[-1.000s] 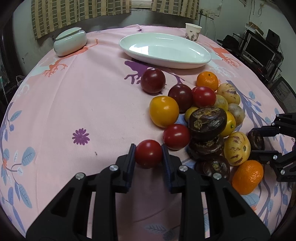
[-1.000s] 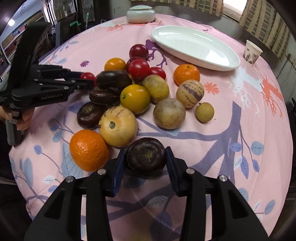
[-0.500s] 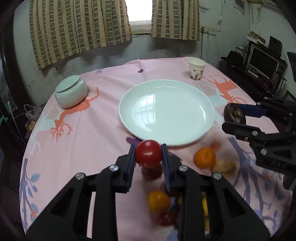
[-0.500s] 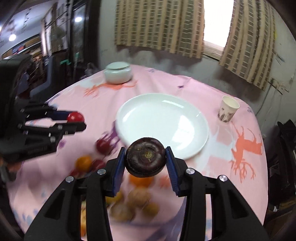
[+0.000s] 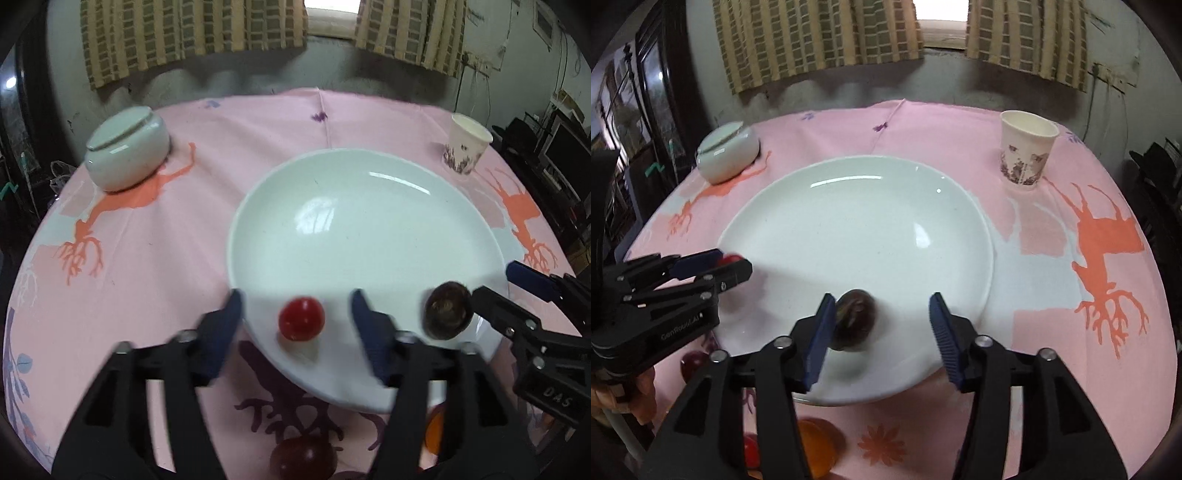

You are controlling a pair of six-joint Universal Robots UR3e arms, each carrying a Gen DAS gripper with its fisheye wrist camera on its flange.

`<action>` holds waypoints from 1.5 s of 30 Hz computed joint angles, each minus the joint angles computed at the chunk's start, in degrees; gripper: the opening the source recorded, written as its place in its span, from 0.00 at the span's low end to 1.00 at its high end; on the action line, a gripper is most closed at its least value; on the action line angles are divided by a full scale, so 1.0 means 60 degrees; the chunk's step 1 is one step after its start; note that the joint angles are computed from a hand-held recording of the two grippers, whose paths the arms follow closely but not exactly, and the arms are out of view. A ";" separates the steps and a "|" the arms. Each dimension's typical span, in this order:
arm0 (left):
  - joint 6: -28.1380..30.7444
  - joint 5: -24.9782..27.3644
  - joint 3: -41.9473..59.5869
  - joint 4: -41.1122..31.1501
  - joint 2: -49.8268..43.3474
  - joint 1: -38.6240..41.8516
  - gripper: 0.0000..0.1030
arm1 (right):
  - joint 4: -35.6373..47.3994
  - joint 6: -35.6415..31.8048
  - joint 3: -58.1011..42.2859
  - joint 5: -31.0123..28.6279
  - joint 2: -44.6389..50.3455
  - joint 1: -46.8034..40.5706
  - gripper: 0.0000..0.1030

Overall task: Organize fruits
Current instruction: 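Carry both fruits to the white plate and open both tools, then move the right tool to an orange and grasp it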

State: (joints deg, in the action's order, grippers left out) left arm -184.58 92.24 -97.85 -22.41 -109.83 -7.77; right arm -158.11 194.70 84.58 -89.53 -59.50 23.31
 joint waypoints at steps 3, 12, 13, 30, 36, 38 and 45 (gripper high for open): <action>0.0110 0.0004 -0.1903 0.1938 0.1459 0.0348 0.89 | -0.0549 -0.0357 0.1253 0.0160 -0.1069 0.0013 0.72; 0.1979 -0.3070 -0.6697 0.0755 0.6680 0.2203 0.93 | -0.1095 -0.0523 0.5382 0.1325 -0.4805 0.0321 0.96; 0.2568 -0.3106 -0.6776 -0.0059 0.7010 0.2138 0.93 | -0.0885 -0.0538 0.5638 0.1437 -0.5110 0.0420 0.96; 0.3970 -0.4150 -0.8667 -0.6042 1.3242 0.4294 0.95 | -0.0113 -0.0649 0.6022 0.1491 -0.4556 0.3355 0.96; 0.3779 -0.3893 -0.8657 -0.6304 1.3839 0.3983 0.95 | -0.0044 -0.0455 0.5464 0.1407 -0.3847 0.3723 0.96; 0.3405 -0.3374 -0.8716 -0.5542 1.3362 0.3317 0.95 | -0.0098 -0.0318 0.5322 0.1327 -0.3677 0.3811 0.96; 0.2893 -0.2796 -0.8751 -0.4907 1.2843 0.2837 0.96 | 0.0845 0.0770 0.4448 0.0610 -0.3132 0.3838 0.96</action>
State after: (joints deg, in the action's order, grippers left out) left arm -167.23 75.47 -150.36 -51.85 -32.78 9.26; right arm -153.04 199.32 111.27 -85.87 -78.29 46.34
